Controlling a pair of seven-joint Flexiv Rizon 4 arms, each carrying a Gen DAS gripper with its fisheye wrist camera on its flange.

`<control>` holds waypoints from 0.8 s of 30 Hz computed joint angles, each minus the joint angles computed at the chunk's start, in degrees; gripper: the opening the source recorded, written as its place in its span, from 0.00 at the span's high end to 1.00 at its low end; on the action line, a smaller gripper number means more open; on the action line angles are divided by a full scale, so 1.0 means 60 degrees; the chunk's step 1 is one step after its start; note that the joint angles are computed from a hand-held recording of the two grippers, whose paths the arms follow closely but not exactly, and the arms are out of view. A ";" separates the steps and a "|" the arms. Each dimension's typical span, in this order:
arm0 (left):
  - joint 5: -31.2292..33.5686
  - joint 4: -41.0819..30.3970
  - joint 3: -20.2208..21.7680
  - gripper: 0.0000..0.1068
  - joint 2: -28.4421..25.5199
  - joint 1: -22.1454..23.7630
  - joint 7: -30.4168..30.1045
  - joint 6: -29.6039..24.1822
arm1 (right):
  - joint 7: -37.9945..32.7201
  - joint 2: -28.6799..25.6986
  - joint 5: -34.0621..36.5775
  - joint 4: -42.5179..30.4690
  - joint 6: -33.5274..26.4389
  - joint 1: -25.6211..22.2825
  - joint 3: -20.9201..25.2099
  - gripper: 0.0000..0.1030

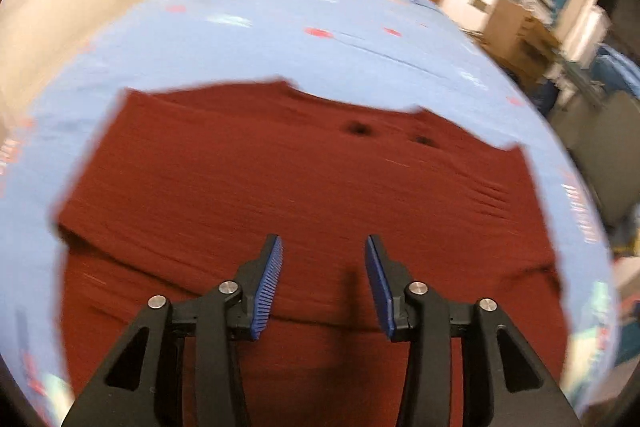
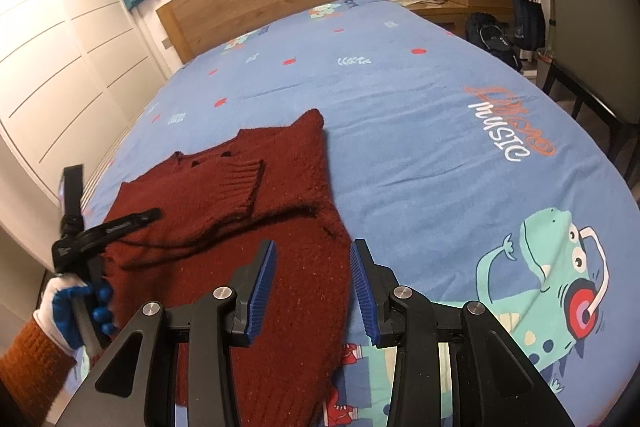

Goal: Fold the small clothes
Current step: 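Lift the left tool away from the folded sweater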

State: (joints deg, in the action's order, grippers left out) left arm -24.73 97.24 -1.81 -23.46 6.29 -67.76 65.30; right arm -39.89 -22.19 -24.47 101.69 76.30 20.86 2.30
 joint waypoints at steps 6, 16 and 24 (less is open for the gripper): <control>0.0796 0.0134 0.0499 0.62 -0.0193 0.0204 -0.0653 -0.0054 | 0.0061 -0.0028 -0.0094 -0.0199 -0.0448 0.0158 0.0031 0.62; -0.0454 0.1598 0.0008 0.57 0.1366 0.0284 0.1237 0.0236 | 0.0768 0.0583 -0.1033 0.0315 -0.0541 0.0508 -0.0189 0.52; -0.0334 0.2418 0.0920 0.51 0.2601 0.0374 0.1090 -0.0102 | 0.2266 0.1599 -0.2525 0.1521 -0.0109 0.0312 -0.0248 0.44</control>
State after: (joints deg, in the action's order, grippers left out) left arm -26.74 111.75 3.71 -7.86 8.53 -61.22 64.68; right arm -26.30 -12.60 -39.62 110.82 75.65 22.73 0.81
